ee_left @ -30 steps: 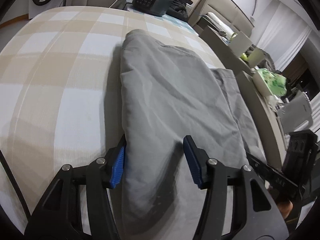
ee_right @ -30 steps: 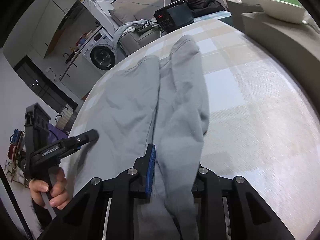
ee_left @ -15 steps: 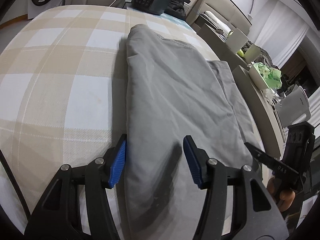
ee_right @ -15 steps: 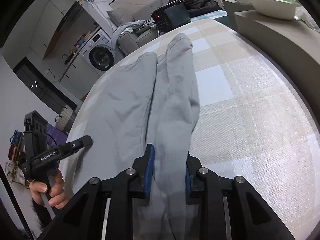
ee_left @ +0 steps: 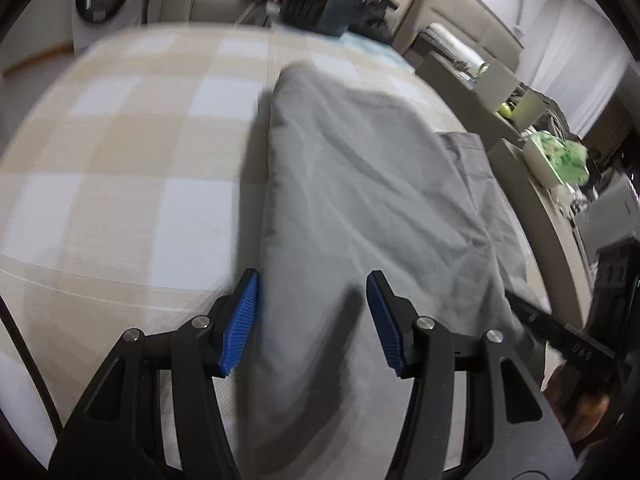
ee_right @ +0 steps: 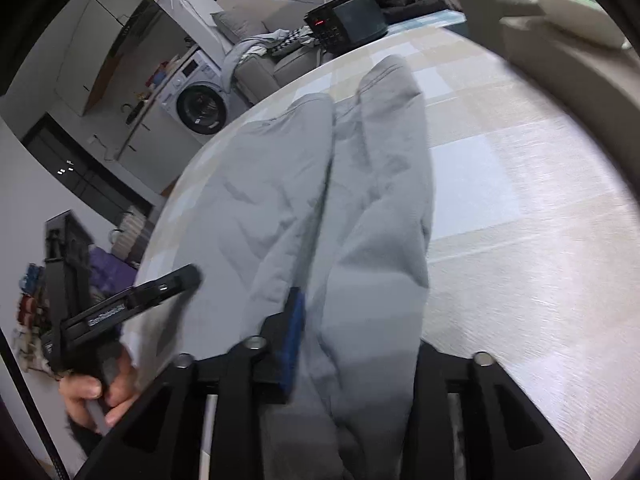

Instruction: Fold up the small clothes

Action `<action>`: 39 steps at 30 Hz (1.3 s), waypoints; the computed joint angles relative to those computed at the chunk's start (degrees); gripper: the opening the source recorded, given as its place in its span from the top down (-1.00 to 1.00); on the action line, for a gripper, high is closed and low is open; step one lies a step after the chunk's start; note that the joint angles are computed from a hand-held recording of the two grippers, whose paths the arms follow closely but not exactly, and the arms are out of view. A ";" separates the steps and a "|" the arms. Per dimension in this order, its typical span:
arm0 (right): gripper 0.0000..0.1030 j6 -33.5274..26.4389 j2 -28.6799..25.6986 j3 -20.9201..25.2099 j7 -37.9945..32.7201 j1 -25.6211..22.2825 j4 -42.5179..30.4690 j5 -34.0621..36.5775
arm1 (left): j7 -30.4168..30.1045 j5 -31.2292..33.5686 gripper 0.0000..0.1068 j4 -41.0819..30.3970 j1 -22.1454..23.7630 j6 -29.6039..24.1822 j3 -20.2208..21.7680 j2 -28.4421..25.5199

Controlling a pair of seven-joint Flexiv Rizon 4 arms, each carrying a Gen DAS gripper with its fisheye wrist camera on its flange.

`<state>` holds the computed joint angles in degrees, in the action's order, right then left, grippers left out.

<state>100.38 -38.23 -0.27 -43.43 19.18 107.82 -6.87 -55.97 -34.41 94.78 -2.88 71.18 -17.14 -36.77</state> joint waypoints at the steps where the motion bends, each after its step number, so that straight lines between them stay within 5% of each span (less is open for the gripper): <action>1: 0.08 0.58 0.91 -3.22 -0.46 2.73 1.37 0.10 | 2.71 -0.91 0.02 2.30 1.12 3.05 -1.89 1.12; 4: -0.09 4.43 2.26 -6.31 -3.61 5.41 3.54 0.06 | 7.85 -3.93 -0.29 6.33 4.14 8.12 -6.93 2.98; 6: -0.64 8.27 2.10 -9.78 -5.51 8.73 3.99 2.36 | 12.61 -7.76 -0.37 8.97 8.11 13.16 -13.86 3.07; 10: -0.95 13.17 1.26 -19.25 -10.28 18.13 4.31 10.75 | 19.27 -9.35 -0.52 13.15 17.43 19.62 -28.12 1.74; 12: -0.99 15.89 1.09 -20.03 -13.23 19.12 4.61 12.54 | 21.38 -7.05 -0.56 15.20 21.28 25.16 -34.45 -0.17; 16: -1.00 16.74 0.31 -23.14 -19.30 22.15 4.38 15.95 | 20.85 0.46 -0.89 16.89 22.49 36.61 -37.98 -3.79; 19: -1.00 12.00 0.46 -22.24 -21.74 21.20 2.76 15.87 | 18.29 5.13 -0.92 17.62 25.29 38.93 -41.29 -6.60; 26: -1.00 18.65 -2.83 -21.66 -27.63 22.48 2.53 21.23 | 13.95 9.66 -0.92 17.22 26.67 33.64 -40.33 -6.91; 31: -1.00 20.74 -2.51 -16.64 -30.32 18.61 1.59 22.57 | 10.11 11.61 -0.92 16.08 24.11 33.59 -36.09 -5.68; 35: -1.00 20.90 -2.22 -13.23 -30.78 15.57 0.71 23.58 | 7.64 16.29 -0.92 16.49 26.46 35.61 -38.31 -7.64; 39: -1.00 20.39 -2.17 -11.82 -30.46 14.12 0.18 24.16 | 4.88 17.82 -0.92 15.52 24.84 33.97 -35.25 -6.50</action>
